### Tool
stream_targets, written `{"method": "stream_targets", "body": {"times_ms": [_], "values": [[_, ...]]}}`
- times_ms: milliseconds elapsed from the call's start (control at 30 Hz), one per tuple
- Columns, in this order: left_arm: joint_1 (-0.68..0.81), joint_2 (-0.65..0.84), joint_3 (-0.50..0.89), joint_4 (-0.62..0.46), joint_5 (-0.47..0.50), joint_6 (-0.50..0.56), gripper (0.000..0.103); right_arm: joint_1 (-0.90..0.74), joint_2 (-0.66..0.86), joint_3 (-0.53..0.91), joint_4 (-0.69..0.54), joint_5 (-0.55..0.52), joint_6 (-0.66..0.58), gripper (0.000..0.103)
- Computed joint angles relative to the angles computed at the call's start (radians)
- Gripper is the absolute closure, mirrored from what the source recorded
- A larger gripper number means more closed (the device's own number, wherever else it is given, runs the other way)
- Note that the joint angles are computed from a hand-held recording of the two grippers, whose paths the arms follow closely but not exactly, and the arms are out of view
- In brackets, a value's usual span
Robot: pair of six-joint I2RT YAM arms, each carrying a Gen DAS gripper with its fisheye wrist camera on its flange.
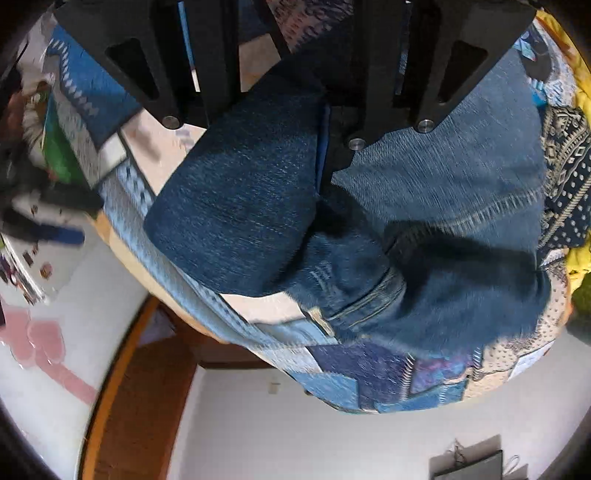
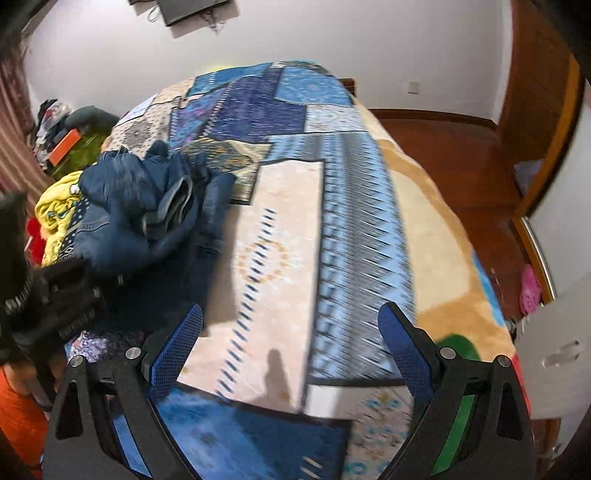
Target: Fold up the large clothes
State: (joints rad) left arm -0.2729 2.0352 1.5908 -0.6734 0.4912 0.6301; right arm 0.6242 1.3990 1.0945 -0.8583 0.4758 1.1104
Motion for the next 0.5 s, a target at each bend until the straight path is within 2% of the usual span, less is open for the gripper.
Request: {"method": "stream_targets", "body": {"times_ms": [67, 167, 267, 333, 500], "values": [[-0.004, -0.032, -0.042, 0.003, 0.000, 0.035, 0.086, -0.011, -0.031, -0.022, -0.004, -0.003, 0.001, 0.008], [0.004, -0.038, -0.021, -0.062, -0.011, 0.069, 0.082, 0.007, -0.045, -0.015, -0.027, 0.008, 0.025, 0.008], [0.019, -0.064, -0.036, -0.089, -0.010, 0.106, 0.072, 0.037, -0.038, 0.018, -0.044, 0.032, 0.034, 0.008], [0.037, -0.080, -0.034, -0.142, 0.020, 0.140, 0.061, 0.052, -0.037, 0.036, -0.041, 0.050, 0.016, 0.008], [0.125, -0.097, 0.021, -0.281, 0.106, 0.192, 0.043, 0.094, 0.016, 0.156, -0.070, 0.107, -0.040, 0.008]]}}
